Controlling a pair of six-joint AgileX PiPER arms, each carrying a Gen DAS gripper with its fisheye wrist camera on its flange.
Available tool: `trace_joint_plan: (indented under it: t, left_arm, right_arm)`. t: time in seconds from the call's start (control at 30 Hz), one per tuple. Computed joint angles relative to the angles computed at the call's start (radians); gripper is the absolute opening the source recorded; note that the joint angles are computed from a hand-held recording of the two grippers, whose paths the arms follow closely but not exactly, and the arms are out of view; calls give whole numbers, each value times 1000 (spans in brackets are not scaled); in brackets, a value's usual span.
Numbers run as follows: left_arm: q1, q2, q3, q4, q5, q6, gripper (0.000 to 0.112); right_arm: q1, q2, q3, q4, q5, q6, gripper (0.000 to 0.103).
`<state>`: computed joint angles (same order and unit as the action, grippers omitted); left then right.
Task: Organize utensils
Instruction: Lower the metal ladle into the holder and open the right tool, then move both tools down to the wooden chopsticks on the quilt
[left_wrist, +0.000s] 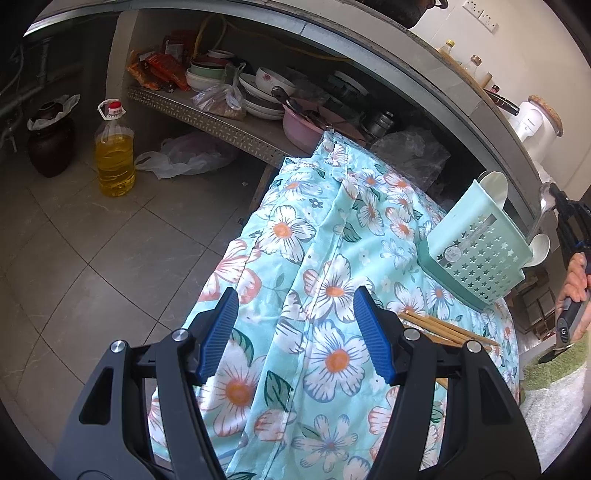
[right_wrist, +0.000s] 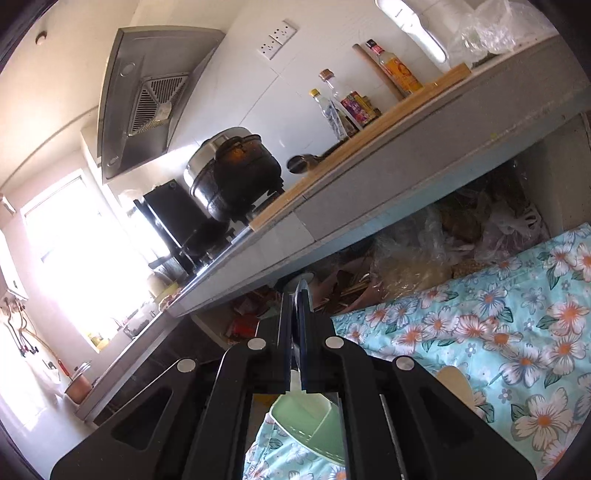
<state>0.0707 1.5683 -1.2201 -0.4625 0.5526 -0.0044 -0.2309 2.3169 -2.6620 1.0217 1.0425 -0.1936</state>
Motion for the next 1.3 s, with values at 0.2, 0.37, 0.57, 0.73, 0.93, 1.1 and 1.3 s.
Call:
trace_joint_plan:
  t: [0.2,0.37,0.57,0.73,0.93,1.1,1.3]
  left_arm:
    - [-7,-2,-3,22,3,-15,61]
    - [-26,-5,-7,34,2,-31,61]
    - [-49,-8,-10,39,2,-38,62]
    - [-67,-15,-11,42,1,-36,63]
    - [-88,-20,-15,41,7,-35,65]
    - [-127,-11,-30,49,25,-30,69]
    - [-200,15,-55,61,71,-21,76]
  right_arm:
    - [3,-97,280,31,-57,-140,4]
    - [7,-188,409,-10,-97,-193,8]
    - [16,-306,527,-81,-156,-239,15]
    - [-7,-442,704,-33,-219,-340,29]
    - [-45,-624,934,32,-253,-468,41]
    - [-58,-752,1112,-8,-223,-516,54]
    - [-15,-821,1288,-196,-205,-428,68]
